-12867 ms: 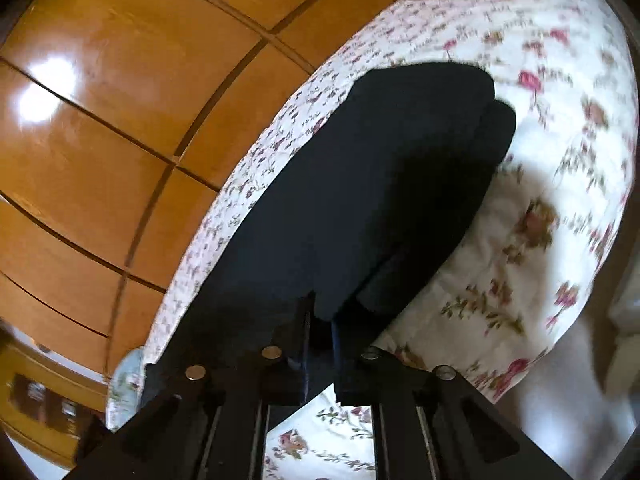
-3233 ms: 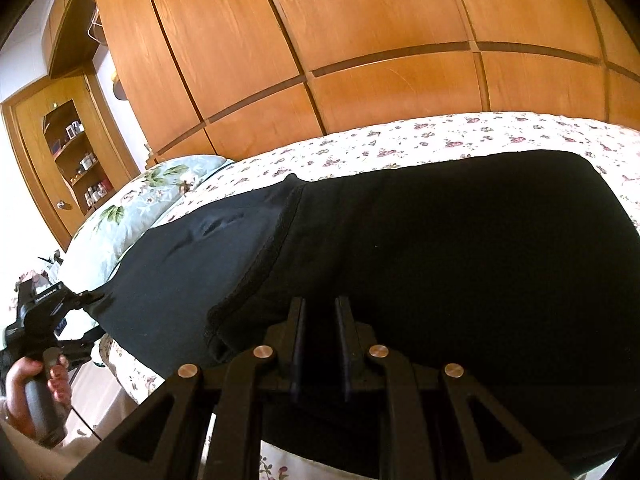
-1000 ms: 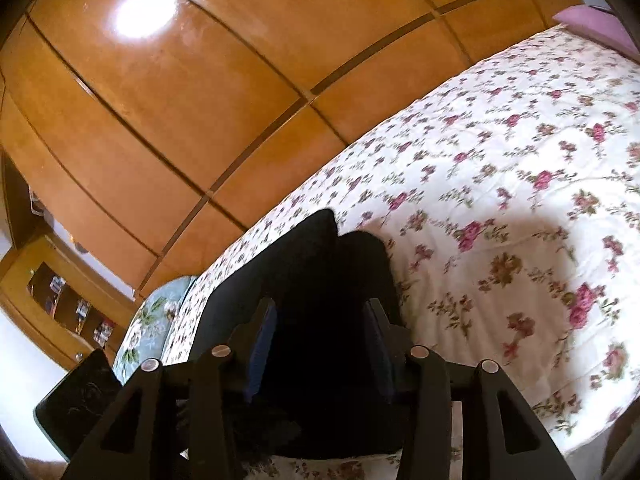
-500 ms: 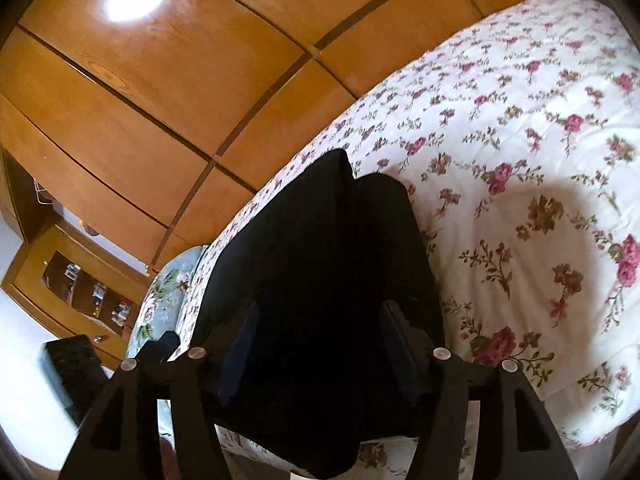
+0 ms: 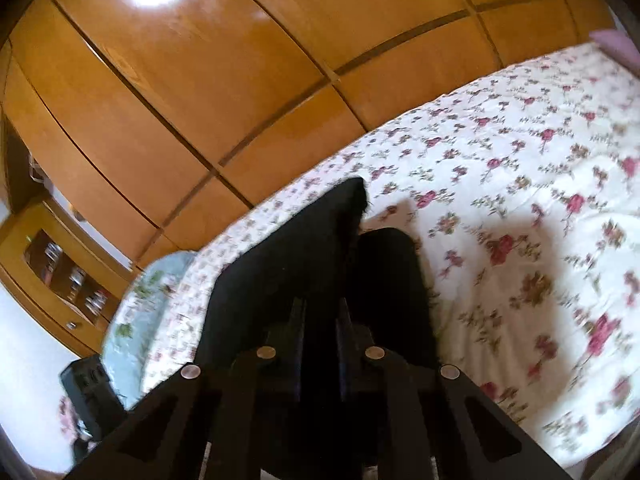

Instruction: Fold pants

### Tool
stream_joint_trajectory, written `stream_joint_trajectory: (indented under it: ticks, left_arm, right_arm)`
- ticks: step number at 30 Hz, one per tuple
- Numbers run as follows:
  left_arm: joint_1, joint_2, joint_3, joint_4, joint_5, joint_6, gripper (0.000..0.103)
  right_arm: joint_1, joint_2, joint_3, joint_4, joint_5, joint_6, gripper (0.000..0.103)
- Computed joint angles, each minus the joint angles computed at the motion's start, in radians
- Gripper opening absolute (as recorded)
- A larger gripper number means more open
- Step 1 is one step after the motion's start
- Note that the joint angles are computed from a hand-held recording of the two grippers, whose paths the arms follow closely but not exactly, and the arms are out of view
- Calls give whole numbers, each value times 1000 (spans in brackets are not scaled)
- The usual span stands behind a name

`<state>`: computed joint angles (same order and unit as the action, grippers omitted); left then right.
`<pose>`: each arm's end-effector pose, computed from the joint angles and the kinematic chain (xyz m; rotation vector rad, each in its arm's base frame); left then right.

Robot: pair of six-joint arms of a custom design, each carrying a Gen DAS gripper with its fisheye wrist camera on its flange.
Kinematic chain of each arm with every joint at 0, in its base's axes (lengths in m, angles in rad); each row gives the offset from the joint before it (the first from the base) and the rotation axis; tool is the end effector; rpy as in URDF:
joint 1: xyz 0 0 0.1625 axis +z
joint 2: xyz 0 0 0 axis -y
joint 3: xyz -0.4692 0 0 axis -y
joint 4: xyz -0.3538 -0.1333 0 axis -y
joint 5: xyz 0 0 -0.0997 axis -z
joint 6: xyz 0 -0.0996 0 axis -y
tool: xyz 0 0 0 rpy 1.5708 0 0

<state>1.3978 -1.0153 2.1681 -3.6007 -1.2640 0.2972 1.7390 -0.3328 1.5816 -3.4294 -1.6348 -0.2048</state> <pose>0.0701 -0.5481 0.2538 0.4142 2.5234 -1.1694 0.2413 -0.6630 -0.0442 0.5140 -2.8831 0.9197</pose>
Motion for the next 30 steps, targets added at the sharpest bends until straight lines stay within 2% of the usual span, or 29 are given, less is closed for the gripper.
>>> stream_joint_trajectory:
  ticks: [3,5,8,10,13,16,18,21,25,26,27,28,30]
  left_arm:
    - [-1,11,14,-33,10,4,41]
    - [3,7,16,-28,4,12,41]
    - [6,-24,8,37,-6,-21,41]
    - [8,-58,-15,120,-24,-72,41]
    - [-1,-81,-53,163,-20,-112,41]
    - [-8,-72,-145,246,-9,-137,41]
    - [-19,-48,-226,343,33,-145,41]
    - [-33,15,-342,454,116,-112,41]
    - [-19,97,-464,545,210,-85,41]
    - [-10,116,-486,556,228,-88,41]
    - [3,130,-512,591,233,-110,41]
    - [20,139,-535,628,213,-141,41]
    - [49,150,-548,606,155,-159,41]
  right_arm:
    - [-20,23,-34,67,-49,33,13]
    - [-44,33,-19,33,-13,46,14]
    - [-53,19,4,30,22,80,19]
    - [-34,3,8,38,-27,72,22]
    - [16,-6,2,-22,-109,-29,23]
    - [66,6,-59,5,-152,-138,23]
    - [101,37,-145,76,-203,-219,23]
    - [119,98,-305,255,-242,-257,23]
    - [125,187,-482,396,-340,-284,23]
    - [121,210,-522,410,-371,-284,21]
    - [115,227,-547,421,-393,-284,13]
    - [106,237,-561,430,-407,-271,3]
    - [79,248,-564,390,-379,-229,0]
